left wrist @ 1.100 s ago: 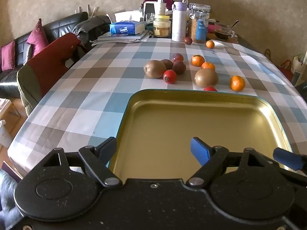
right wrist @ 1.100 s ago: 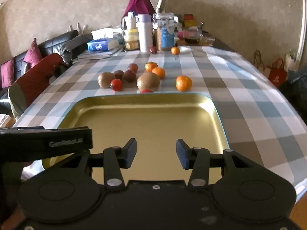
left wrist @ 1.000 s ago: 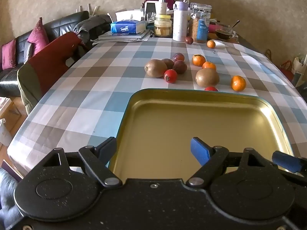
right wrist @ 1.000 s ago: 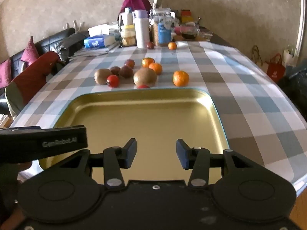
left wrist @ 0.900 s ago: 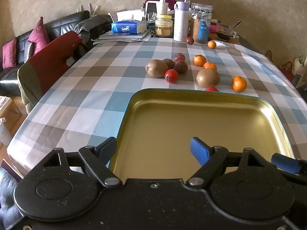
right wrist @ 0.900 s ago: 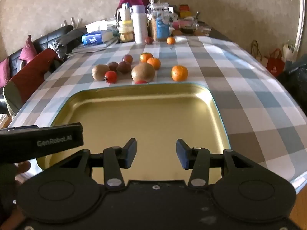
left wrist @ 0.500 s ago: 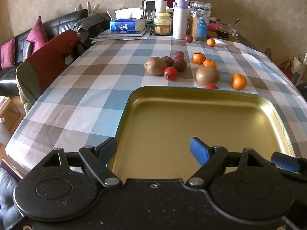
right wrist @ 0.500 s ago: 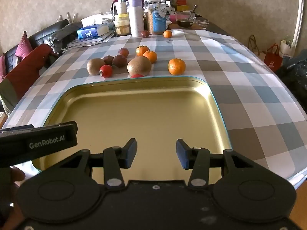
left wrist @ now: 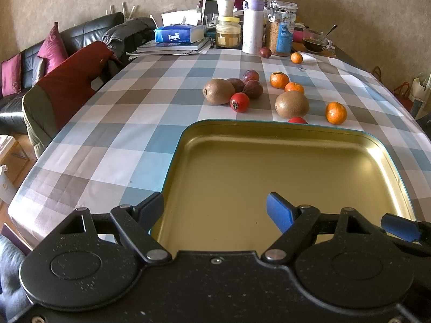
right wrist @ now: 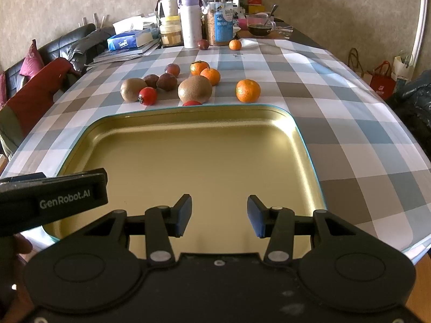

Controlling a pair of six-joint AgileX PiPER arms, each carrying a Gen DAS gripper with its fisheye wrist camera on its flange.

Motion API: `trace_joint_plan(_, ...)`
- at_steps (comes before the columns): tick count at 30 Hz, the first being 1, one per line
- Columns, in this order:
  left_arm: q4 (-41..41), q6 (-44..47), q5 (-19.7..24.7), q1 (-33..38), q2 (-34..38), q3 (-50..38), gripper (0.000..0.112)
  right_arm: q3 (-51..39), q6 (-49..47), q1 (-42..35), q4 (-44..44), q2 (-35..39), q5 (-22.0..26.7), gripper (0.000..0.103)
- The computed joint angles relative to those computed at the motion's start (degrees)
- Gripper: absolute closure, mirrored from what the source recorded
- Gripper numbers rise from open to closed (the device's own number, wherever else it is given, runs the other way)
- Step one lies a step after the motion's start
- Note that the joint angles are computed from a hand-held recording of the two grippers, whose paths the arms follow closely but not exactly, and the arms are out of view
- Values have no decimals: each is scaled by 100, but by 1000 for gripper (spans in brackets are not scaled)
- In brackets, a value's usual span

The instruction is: Organize fruits

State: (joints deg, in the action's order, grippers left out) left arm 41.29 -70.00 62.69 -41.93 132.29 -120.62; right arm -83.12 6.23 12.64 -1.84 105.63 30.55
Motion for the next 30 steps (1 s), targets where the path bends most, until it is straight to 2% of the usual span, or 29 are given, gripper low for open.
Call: trace_joint_plan(30,-390,462,286,85,301,-549,29,-471,184,30,-293,279,596,55)
